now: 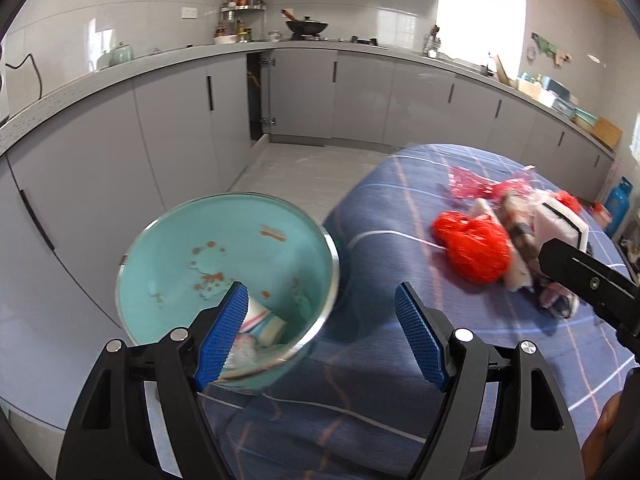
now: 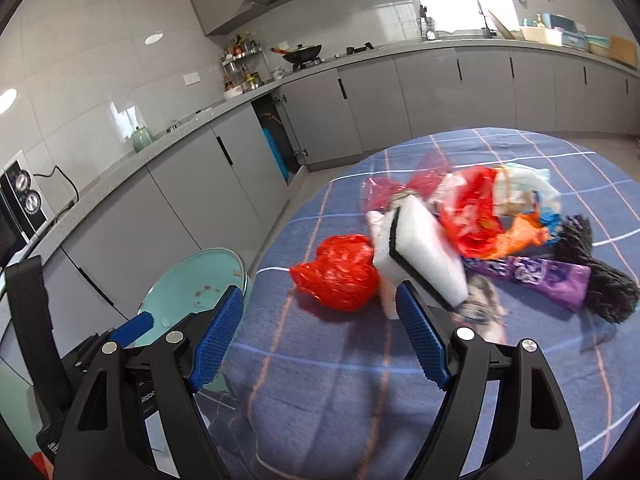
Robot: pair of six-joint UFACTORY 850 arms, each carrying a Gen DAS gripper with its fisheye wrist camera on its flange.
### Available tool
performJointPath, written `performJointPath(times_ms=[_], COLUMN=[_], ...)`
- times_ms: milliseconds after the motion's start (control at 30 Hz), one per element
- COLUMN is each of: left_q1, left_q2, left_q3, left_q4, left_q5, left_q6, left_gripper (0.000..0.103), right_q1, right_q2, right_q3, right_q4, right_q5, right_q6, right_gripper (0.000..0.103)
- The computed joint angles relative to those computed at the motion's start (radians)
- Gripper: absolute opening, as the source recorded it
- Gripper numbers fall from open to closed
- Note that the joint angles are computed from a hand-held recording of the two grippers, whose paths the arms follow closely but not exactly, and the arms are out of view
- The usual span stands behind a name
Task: Collect trash
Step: 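Return to the pile and grasp the white sponge with the left gripper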
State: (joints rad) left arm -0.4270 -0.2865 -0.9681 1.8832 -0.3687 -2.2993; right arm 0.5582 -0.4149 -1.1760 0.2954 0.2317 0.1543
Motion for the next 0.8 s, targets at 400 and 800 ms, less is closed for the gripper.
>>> performJointPath(times_ms=[400,800], left_q1=[-0.064,-0.104], left_q2=[-0.029,-0.105], left_q3=[-0.036,-0.141], left_q4=[0.028,0.036], left_q5=[0.031,0.105], left_q6=[-0.008,0.032], left_gripper=[0.073,0.069], right_q1=[-0.042,-0.098], right_q2=[0.114,0.094], right_q3=[0.156,0.173], right_q4=[0.233,0.208], right_q5=[0.099,0.022], right_q6=[-0.2,-0.145], right_gripper=[0.077,0.058])
